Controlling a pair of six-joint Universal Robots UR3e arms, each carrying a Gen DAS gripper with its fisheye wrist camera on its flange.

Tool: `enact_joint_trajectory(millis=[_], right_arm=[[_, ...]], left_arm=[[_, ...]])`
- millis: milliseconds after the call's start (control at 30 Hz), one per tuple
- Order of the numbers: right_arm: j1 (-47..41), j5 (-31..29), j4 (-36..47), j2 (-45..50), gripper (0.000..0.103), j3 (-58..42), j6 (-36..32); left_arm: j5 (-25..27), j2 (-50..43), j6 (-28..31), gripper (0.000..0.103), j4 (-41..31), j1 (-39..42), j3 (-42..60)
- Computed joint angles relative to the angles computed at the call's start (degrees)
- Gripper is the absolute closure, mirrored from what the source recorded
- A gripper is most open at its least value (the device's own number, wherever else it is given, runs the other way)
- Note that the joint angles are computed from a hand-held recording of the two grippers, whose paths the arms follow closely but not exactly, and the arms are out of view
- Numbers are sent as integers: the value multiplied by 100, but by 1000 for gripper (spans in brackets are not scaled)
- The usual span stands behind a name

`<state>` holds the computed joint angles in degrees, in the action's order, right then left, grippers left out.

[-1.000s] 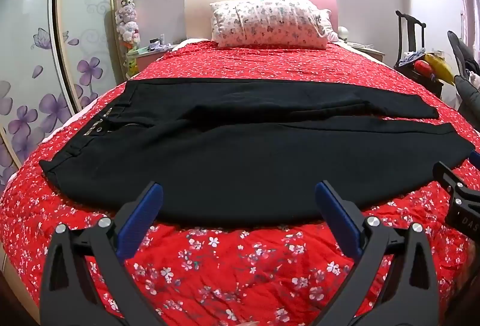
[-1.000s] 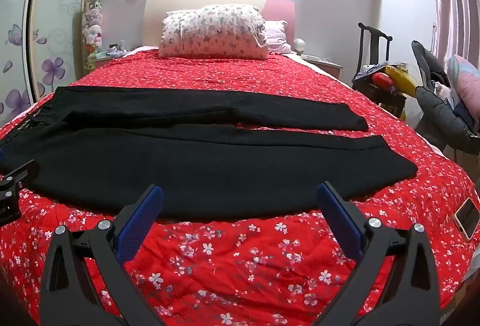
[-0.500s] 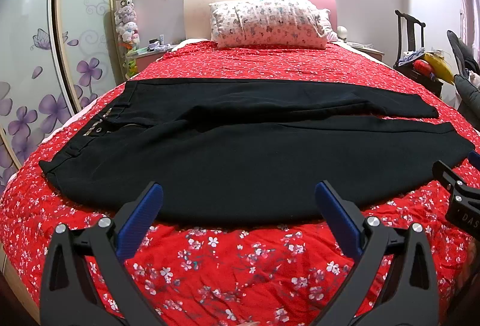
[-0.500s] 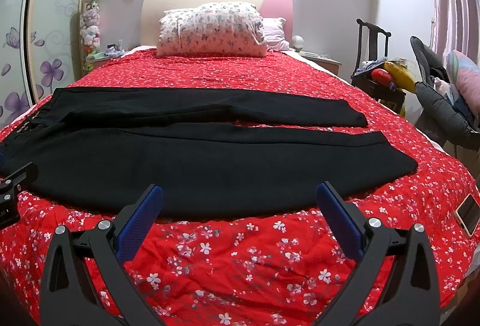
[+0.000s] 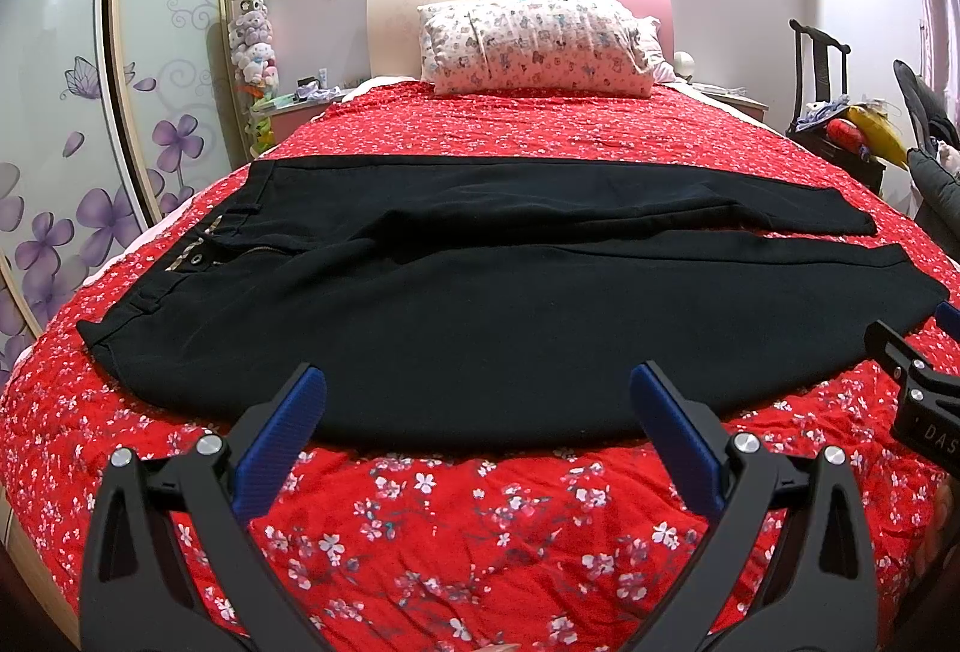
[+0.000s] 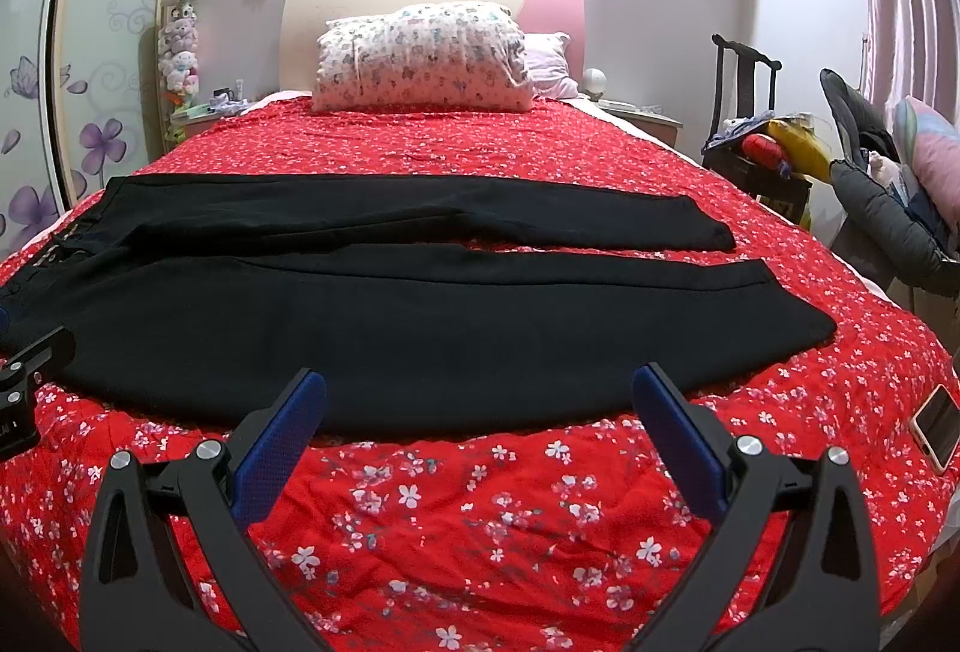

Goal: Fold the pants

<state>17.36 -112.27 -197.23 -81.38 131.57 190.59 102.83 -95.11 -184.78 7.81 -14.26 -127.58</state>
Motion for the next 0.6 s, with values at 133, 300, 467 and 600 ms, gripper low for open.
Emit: enact_joint_trajectory(millis=[133,300,467,600], right_arm=[[-4,8,20,-2,1,-7,12],[-272,239,-583,219,1,339,-94],[-287,247,-758,342,1,391,-95],[-258,215,-722,338,1,378,-63]], left_arm=[[5,-8,-2,2,-2,-5,8],[11,-5,0,2,0,-6,6],[108,-84,-75,2,13,-132,48],[112,-97,-72,2,31,-136,44]])
